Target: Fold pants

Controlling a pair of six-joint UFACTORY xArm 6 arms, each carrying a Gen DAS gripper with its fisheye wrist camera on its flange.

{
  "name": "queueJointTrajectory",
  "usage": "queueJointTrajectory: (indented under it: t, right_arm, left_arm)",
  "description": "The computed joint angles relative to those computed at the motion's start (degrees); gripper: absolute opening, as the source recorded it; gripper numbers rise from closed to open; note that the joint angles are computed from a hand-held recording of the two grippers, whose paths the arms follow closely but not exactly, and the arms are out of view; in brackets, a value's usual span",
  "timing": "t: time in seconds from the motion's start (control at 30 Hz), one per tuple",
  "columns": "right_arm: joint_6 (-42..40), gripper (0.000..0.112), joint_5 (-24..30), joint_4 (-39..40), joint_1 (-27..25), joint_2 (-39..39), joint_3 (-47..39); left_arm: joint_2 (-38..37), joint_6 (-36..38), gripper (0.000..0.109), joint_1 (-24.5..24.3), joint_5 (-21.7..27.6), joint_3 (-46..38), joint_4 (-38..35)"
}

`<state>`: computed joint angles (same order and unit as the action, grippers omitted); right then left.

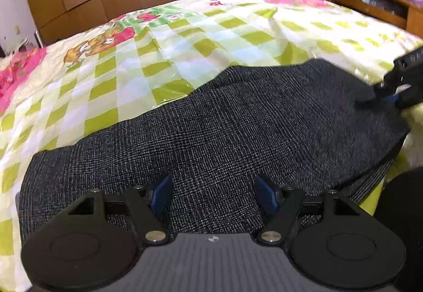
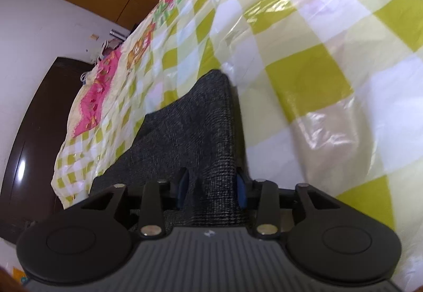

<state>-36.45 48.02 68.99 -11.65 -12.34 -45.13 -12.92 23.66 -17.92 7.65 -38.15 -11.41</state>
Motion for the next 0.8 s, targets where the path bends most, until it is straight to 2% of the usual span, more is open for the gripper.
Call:
queueJointTrajectory:
  t: [0.07,0.13,0.2,0.37,0.43,0.47,0.5,0.6,0.8]
  right_arm:
    - [0.3,0.037,-1.8,-1.0,1.5,-0.5,0.1]
    - [-0.1,0.016,-3.4,-1.6,2.7,-1.9,0.5]
    - [-0.4,0.013,-2.6,0.2,2.5,-3.1,0.9]
    - [0.7,0.018,-2.9,-1.7,3.7,-3.3,-0.3]
    - [2.2,0.029,-4.1,-3.8,5.0,-2.6,-0.7]
    - [3.3,0.029,-5.4,-5.1,5.9,-2.4,-0.7]
    - [4.2,0.029,-6.3,-5.8,6.5,-2.5,-0.7]
    - [5.8,0.016,-8.2,-7.7,7.5,-3.6,-0.1]
    - [9.5,0.011,-11.1,-10.6,8.9,-5.6,0.3]
  left_arm:
    - [0.0,-1.6,0.081,0.0,0.0,-0.1,2.0]
    - [-0.3,0.1,0.081,-0.3,0.4,-0.2,-0.1]
    - [-0.4,0.2,0.081,-0.4,0.1,0.1,0.0]
    - [-0.4,1.8,0.081,-0.5,0.2,0.2,-2.6]
    - [-0.5,2.5,0.081,-0.5,0.2,0.2,-3.3]
    - [-0.6,3.4,0.081,-0.6,0.1,0.3,-4.1]
    - [-0.6,4.4,0.081,-0.6,0.1,0.4,-5.1]
    - [-0.6,7.9,0.081,-0.8,0.0,0.3,-9.6]
    - [-0.8,12.7,0.081,-1.0,-0.3,0.4,-15.4]
